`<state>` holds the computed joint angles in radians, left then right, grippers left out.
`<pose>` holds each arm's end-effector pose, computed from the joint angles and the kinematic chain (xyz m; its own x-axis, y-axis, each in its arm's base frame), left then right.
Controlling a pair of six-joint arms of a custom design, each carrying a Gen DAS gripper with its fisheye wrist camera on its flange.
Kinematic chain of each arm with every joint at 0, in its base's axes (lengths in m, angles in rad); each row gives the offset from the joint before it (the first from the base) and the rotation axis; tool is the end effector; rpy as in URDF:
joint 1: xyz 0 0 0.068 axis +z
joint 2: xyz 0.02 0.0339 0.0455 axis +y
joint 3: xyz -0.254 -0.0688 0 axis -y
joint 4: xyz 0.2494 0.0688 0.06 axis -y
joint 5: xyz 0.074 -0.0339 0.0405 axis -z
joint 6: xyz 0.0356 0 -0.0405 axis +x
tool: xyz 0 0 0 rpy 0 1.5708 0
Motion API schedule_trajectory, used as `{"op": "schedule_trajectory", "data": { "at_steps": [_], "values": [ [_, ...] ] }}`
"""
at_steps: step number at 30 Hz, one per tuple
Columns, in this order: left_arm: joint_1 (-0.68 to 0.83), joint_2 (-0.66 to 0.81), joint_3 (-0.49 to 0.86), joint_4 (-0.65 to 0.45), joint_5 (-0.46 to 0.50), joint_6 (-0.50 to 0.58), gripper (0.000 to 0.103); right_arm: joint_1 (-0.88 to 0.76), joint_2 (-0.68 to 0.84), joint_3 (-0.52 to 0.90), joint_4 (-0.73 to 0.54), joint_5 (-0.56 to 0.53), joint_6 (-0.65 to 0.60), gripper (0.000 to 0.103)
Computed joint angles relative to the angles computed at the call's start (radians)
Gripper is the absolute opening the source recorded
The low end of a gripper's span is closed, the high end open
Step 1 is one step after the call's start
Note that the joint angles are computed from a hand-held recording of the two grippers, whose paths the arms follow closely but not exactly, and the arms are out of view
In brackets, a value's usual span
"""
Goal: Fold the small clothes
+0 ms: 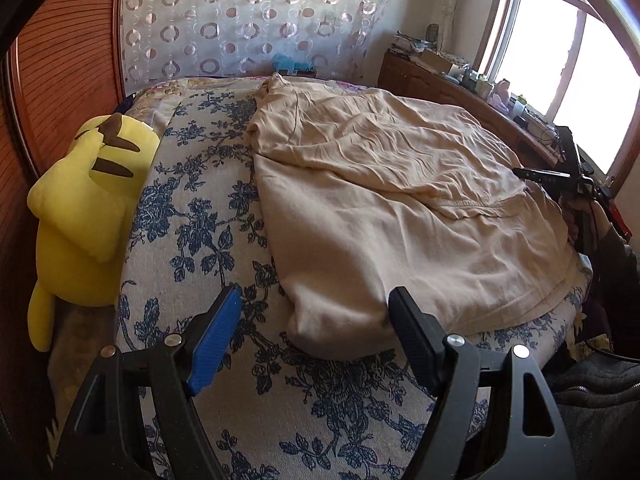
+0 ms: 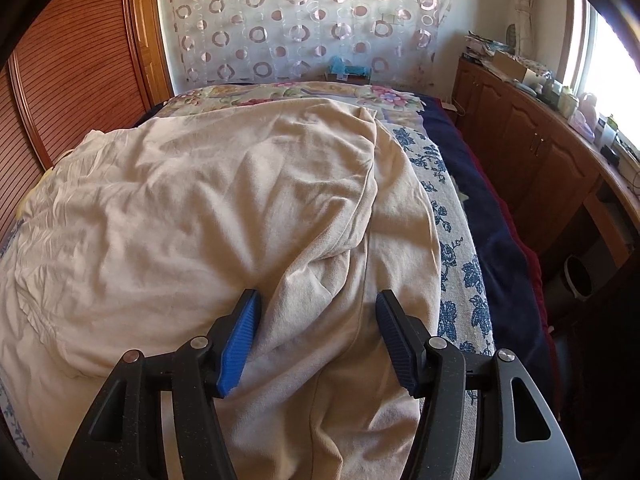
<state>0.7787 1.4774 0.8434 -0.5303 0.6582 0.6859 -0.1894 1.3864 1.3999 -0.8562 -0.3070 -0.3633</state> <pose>0.2098 0.1764 0.1732 -0.7488 -0.0350 -0.6618 0.1174 0.9758 -0.1844 0.2906 -0.0448 0.3460 -0.6788 -0.2148 -0.7022 -0.2774 0.9604 -0.0256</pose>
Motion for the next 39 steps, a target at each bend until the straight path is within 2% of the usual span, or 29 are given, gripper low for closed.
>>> {"op": "schedule_trajectory", "data": {
  "at_steps": [4,7,9,10,11,12,17,20,22,23,26,29,30,32,39],
  "values": [
    [0.027,-0.005,-0.021,-0.033,0.021,0.036,0.077,0.029,0.009,-0.03,0.044,0.017,0.021,0.063],
    [0.036,-0.009,-0.036,-0.027,0.04,0.045,0.064,0.047,0.011,-0.04,0.06,0.03,0.034,0.063],
    [0.035,-0.005,-0.032,-0.031,0.052,0.04,0.041,0.038,0.008,-0.033,0.049,0.024,0.027,0.063],
    [0.034,-0.005,-0.031,-0.029,0.055,0.03,0.034,0.039,0.009,-0.032,0.049,0.024,0.028,0.063],
    [0.033,-0.013,-0.034,-0.024,0.059,0.021,0.015,0.037,0.007,-0.033,0.048,0.023,0.027,0.063],
    [0.032,-0.021,-0.036,-0.022,0.056,0.016,0.006,0.038,0.009,-0.032,0.049,0.023,0.027,0.063],
    [0.078,-0.146,-0.017,-0.139,0.061,0.023,0.006,0.037,0.008,-0.032,0.047,0.022,0.025,0.064],
    [0.104,-0.204,-0.007,-0.164,0.046,0.019,0.006,0.036,0.007,-0.033,0.046,0.021,0.025,0.064],
    [0.11,-0.214,0.009,-0.17,0.037,0.01,0.006,0.038,0.008,-0.033,0.047,0.022,0.025,0.064],
    [0.109,-0.211,0.016,-0.166,0.034,0.006,0.011,0.038,0.008,-0.033,0.047,0.022,0.026,0.064],
    [0.099,-0.202,0.02,-0.128,0.04,-0.016,0.043,0.036,0.006,-0.034,0.045,0.02,0.024,0.064],
    [0.075,-0.167,0.034,-0.097,0.042,-0.067,0.048,0.034,0.005,-0.033,0.044,0.019,0.022,0.064],
    [0.062,-0.157,0.035,-0.085,0.044,-0.088,0.061,0.036,0.006,-0.033,0.045,0.02,0.023,0.064],
    [0.041,-0.142,0.037,-0.059,0.044,-0.117,0.081,0.033,0.005,-0.034,0.043,0.018,0.021,0.064],
    [-0.106,-0.05,0.091,0.067,-0.021,-0.287,0.081,0.034,0.004,-0.034,0.042,0.017,0.021,0.064]
  ]
}}
